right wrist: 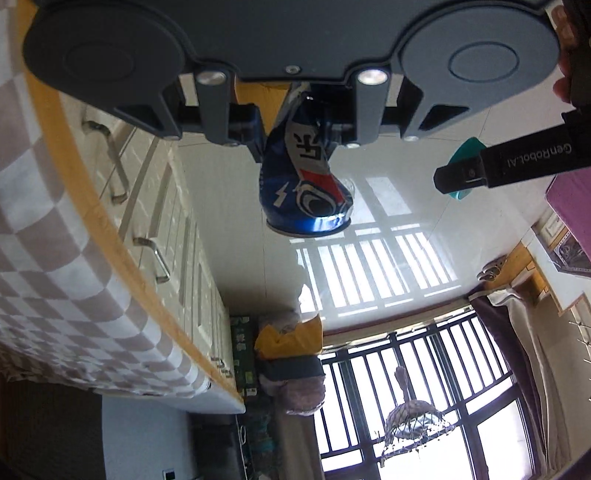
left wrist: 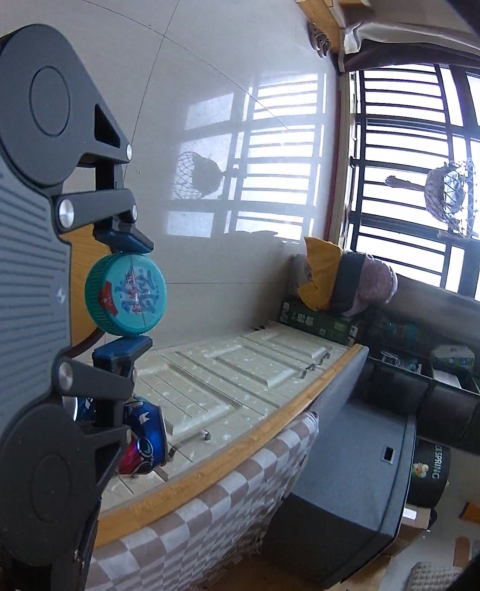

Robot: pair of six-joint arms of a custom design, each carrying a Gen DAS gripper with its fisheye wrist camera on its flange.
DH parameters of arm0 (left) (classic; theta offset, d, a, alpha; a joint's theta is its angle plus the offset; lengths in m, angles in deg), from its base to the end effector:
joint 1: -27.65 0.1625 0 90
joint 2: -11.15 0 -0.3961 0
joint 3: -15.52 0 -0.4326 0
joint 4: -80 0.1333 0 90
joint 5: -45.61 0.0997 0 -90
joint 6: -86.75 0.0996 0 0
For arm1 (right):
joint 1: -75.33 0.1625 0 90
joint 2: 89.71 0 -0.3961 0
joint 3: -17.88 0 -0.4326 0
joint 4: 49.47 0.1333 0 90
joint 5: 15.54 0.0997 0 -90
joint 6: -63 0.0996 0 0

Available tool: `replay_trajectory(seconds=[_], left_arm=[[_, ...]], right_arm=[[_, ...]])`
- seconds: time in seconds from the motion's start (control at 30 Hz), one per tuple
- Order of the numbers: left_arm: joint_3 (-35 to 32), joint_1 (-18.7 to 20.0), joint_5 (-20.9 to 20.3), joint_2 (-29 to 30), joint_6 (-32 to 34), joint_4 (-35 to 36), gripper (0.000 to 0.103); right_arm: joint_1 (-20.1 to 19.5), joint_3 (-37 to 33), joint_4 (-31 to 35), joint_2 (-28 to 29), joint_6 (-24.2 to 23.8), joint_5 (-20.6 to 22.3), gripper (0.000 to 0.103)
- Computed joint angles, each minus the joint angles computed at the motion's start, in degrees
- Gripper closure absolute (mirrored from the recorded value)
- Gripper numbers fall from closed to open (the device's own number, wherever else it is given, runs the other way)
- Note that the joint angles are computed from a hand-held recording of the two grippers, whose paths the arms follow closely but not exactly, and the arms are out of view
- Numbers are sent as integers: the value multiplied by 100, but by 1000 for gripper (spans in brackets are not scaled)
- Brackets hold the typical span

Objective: Collect trash
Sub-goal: 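Lift and carry the can and teal cap with both tools over the bin, then open the right tool dropping the can while left tool drops the cap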

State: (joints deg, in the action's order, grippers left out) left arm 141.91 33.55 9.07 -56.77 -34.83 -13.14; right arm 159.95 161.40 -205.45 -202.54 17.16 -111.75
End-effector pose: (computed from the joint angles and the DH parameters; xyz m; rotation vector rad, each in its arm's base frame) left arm -0.3591 -0.2516 0.0451 -0.1485 2.1497 -1.2657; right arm 0.0885 -0.3668 0.2836 0.8875 -2.5427 0.7092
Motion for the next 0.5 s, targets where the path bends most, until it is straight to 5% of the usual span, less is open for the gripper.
replay_trajectory(seconds=[0.5], left_arm=[[1064, 1076, -618, 241, 2064, -3347, 54]], right_arm=[[-243, -370, -1098, 2348, 50, -1020, 73]])
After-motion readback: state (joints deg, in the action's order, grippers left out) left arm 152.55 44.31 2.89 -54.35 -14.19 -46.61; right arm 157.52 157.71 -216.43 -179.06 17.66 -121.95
